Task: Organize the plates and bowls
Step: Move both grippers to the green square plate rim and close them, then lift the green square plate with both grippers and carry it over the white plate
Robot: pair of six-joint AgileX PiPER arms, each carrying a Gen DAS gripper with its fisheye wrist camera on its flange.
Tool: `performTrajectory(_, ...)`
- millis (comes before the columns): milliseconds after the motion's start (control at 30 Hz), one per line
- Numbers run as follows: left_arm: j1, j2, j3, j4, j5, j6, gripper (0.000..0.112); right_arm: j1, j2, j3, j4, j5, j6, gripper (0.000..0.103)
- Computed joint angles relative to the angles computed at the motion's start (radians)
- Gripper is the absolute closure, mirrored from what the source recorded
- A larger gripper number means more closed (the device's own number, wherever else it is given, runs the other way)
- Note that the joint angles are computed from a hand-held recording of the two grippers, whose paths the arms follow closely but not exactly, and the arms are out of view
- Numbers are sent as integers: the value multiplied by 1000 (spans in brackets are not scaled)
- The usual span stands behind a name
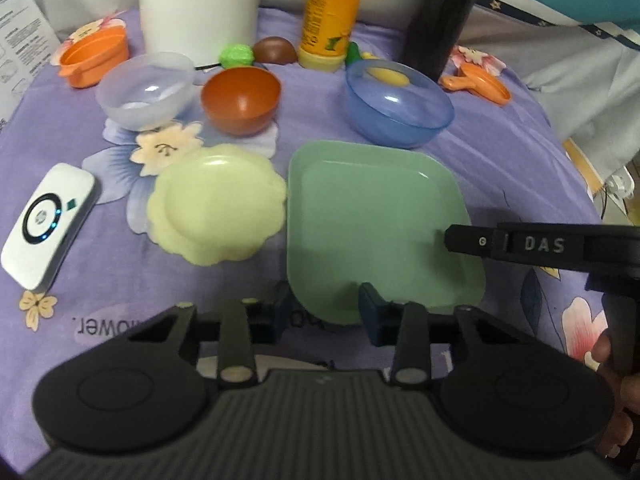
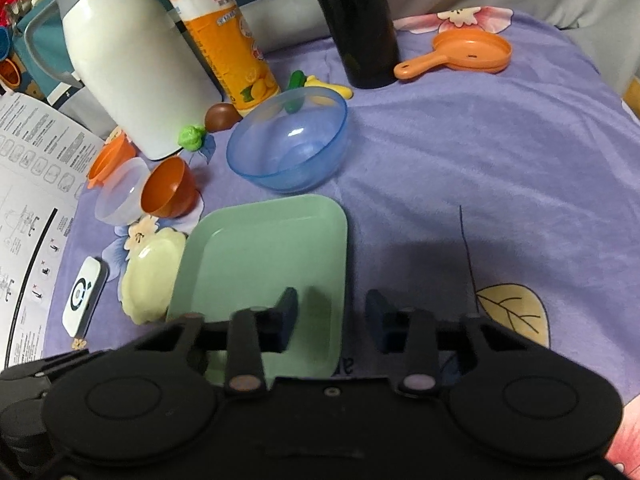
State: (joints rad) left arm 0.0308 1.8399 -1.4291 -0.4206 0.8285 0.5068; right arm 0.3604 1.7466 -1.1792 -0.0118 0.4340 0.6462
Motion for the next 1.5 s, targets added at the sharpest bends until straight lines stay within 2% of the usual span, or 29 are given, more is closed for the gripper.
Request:
performTrajectory(100,-11,-5,9,-7,-2,23,77,0,-4,16,-23,-12,12,89)
performTrajectory(167,-12,-2,6,-23,6,44,77,-2,-15,34,-51,-21,34,90)
performTrajectory(433,-45,45,-64,33,8,-13,76,-57,-18,38,82,-8,-124,90)
performTrajectory(667,-74,72,-94,69,-16,-43,72,-64,8,15,83,-12,-141,90)
performTrajectory(933,-112,70,-69,106,-92,-42,69,-43,27,-1,-41,-26,-31,90)
performTrajectory(1100,-116,51,-58,139,-99,-84,80,-5,26,-12,-179,8,121,89)
performTrajectory(1233,-113,-3,-10,127,-120,-68,82,15,-13,8,-231,38,194,89)
performTrajectory(1500,-87,-103,53,81,-85,-49,82,61,-129,62,-297,106,297,89)
